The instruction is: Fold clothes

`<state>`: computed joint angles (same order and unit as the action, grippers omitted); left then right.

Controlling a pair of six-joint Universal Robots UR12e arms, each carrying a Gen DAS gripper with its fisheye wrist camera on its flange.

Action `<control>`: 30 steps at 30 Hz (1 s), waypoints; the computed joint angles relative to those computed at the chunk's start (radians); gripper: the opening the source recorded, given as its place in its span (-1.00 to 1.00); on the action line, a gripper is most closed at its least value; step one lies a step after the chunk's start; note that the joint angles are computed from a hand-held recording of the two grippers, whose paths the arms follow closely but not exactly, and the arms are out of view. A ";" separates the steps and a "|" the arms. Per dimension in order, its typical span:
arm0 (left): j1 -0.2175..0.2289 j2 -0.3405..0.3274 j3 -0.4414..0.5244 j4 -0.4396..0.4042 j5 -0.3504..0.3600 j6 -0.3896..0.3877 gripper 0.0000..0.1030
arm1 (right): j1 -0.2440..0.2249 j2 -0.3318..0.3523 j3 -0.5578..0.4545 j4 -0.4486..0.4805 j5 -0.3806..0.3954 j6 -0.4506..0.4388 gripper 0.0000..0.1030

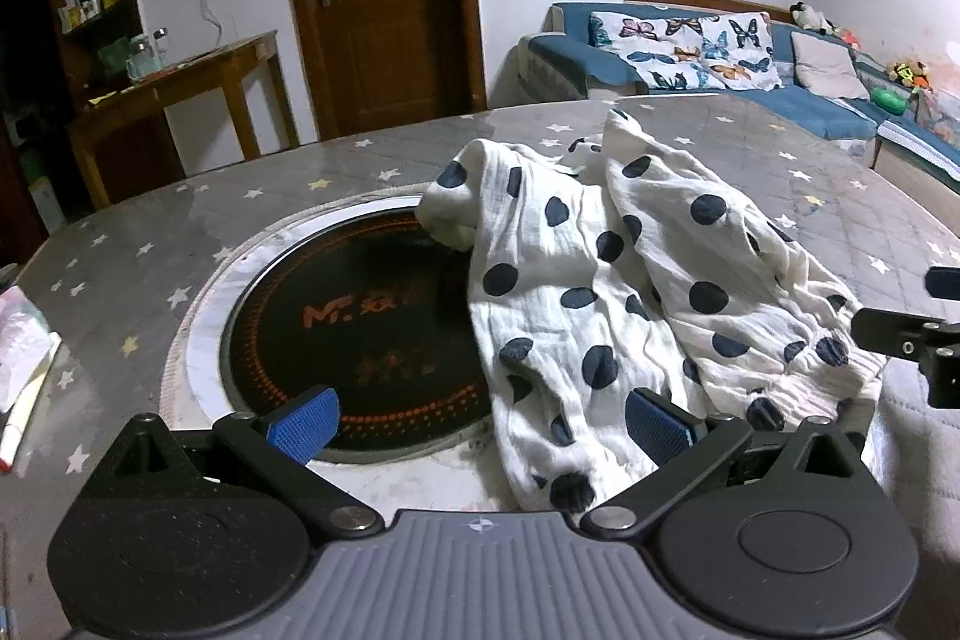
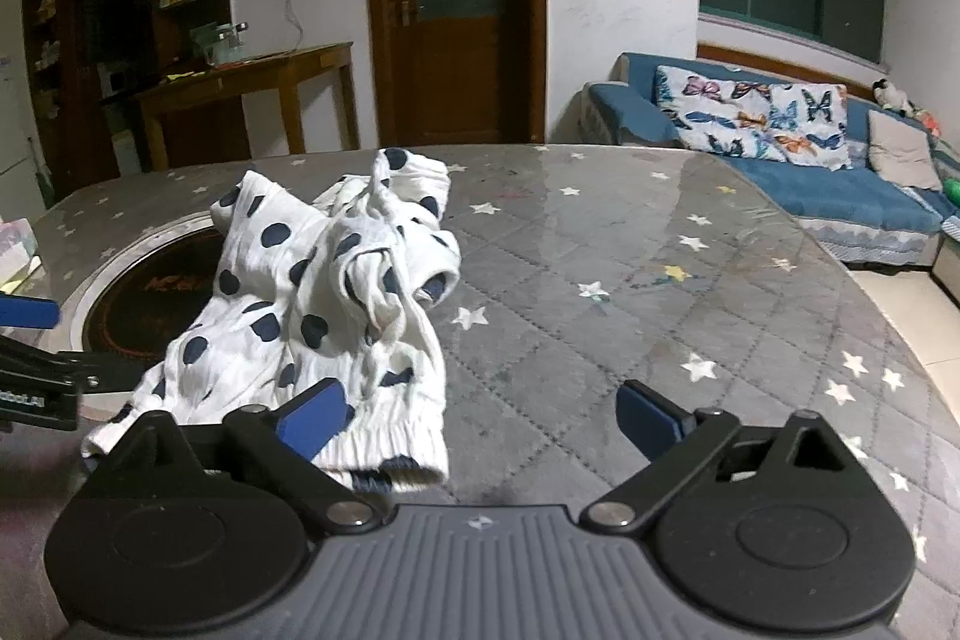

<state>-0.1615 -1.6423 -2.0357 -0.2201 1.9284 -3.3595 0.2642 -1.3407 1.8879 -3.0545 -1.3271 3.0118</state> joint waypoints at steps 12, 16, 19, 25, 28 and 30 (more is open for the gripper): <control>0.042 -0.014 0.017 -0.039 -0.145 0.016 0.33 | -0.009 0.033 -0.054 0.092 0.117 -0.024 0.35; 0.049 -0.019 0.019 -0.042 -0.182 0.031 0.10 | -0.012 0.037 -0.062 0.121 0.148 -0.037 0.16; 0.053 -0.021 0.019 -0.046 -0.208 0.044 -0.20 | -0.014 0.038 -0.066 0.138 0.165 -0.046 -0.10; 0.058 -0.022 0.018 -0.045 -0.247 0.053 -0.74 | -0.017 0.038 -0.066 0.146 0.182 -0.045 -0.38; 0.058 -0.020 0.015 -0.037 -0.249 0.050 -0.86 | -0.019 0.036 -0.061 0.135 0.185 -0.037 -0.64; 0.058 -0.016 0.011 -0.031 -0.248 0.045 -0.89 | -0.020 0.033 -0.057 0.126 0.184 -0.031 -0.71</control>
